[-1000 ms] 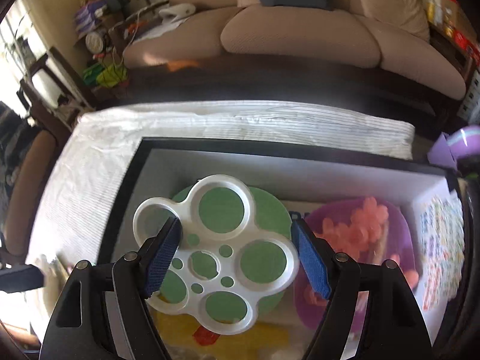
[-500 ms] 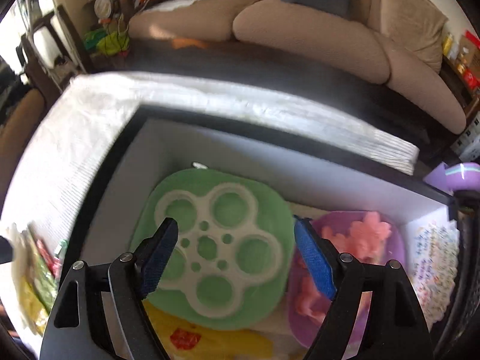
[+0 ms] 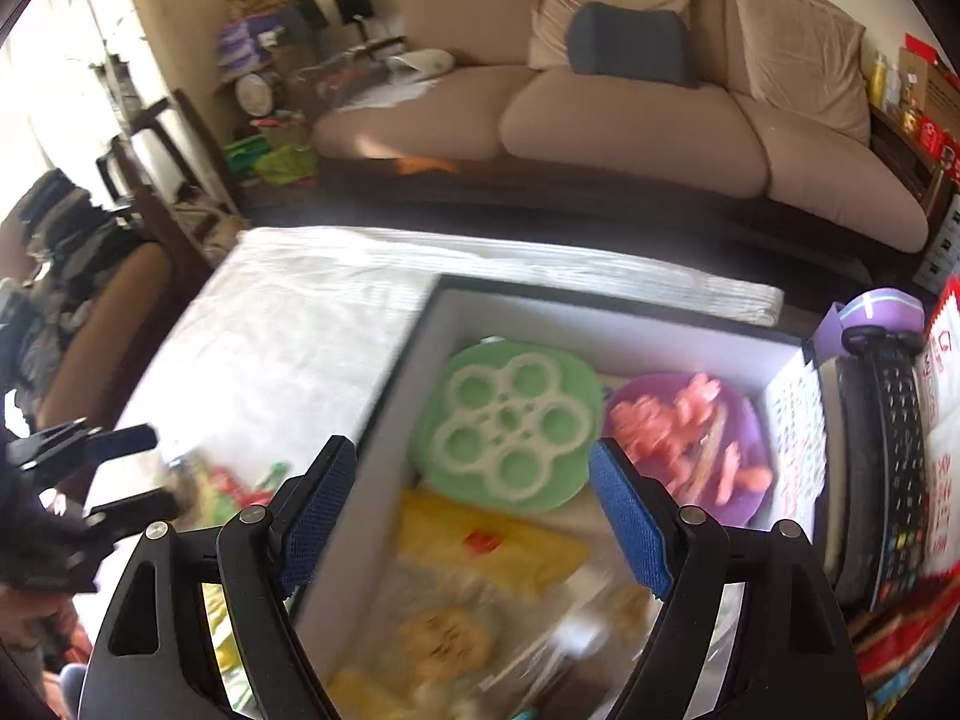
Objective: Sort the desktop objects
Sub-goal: 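Bring the right tool back over the snack packets on the table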
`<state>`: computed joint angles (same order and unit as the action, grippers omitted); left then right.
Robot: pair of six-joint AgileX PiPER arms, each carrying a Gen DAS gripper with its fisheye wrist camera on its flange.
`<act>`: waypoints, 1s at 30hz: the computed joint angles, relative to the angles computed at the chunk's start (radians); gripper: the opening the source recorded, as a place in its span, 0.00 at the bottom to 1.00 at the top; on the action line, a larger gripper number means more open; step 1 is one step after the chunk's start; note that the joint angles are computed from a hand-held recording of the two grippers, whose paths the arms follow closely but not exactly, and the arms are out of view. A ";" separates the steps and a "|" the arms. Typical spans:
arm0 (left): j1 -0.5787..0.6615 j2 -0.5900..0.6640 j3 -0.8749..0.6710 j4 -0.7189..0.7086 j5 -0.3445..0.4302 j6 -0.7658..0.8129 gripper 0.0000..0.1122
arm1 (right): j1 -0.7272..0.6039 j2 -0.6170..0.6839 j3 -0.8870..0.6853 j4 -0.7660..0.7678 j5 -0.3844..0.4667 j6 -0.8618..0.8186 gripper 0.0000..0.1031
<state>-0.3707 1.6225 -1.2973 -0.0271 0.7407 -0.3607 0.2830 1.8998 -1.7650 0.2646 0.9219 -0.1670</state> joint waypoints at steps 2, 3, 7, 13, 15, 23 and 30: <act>0.029 -0.077 0.096 -0.027 -0.036 0.014 0.68 | 0.034 -0.071 0.083 0.003 -0.031 0.005 0.80; 0.040 -0.110 0.134 -0.030 -0.048 0.016 0.68 | 0.052 -0.103 0.121 0.006 -0.050 0.009 0.80; 0.116 -0.232 0.267 -0.033 -0.066 0.026 0.68 | 0.157 -0.176 0.211 0.008 -0.099 0.046 0.80; 0.297 -0.451 0.543 -0.182 -0.164 0.160 0.68 | 0.380 -0.145 0.210 -0.106 -0.171 0.204 0.80; 0.382 -0.488 0.637 -0.335 -0.196 0.320 0.68 | 0.430 -0.106 0.199 -0.115 -0.211 0.257 0.80; 0.634 -0.416 0.802 -0.697 -0.241 0.853 0.68 | 0.576 0.168 -0.007 -0.292 -0.192 0.508 0.55; 0.693 -0.366 0.746 -0.722 -0.189 0.965 0.68 | 0.553 0.446 -0.292 -0.366 -0.051 0.632 0.33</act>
<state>0.3224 1.2569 -0.5512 -0.7486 0.5517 0.6040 0.8360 2.3457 -2.0575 -0.1014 0.8709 0.4653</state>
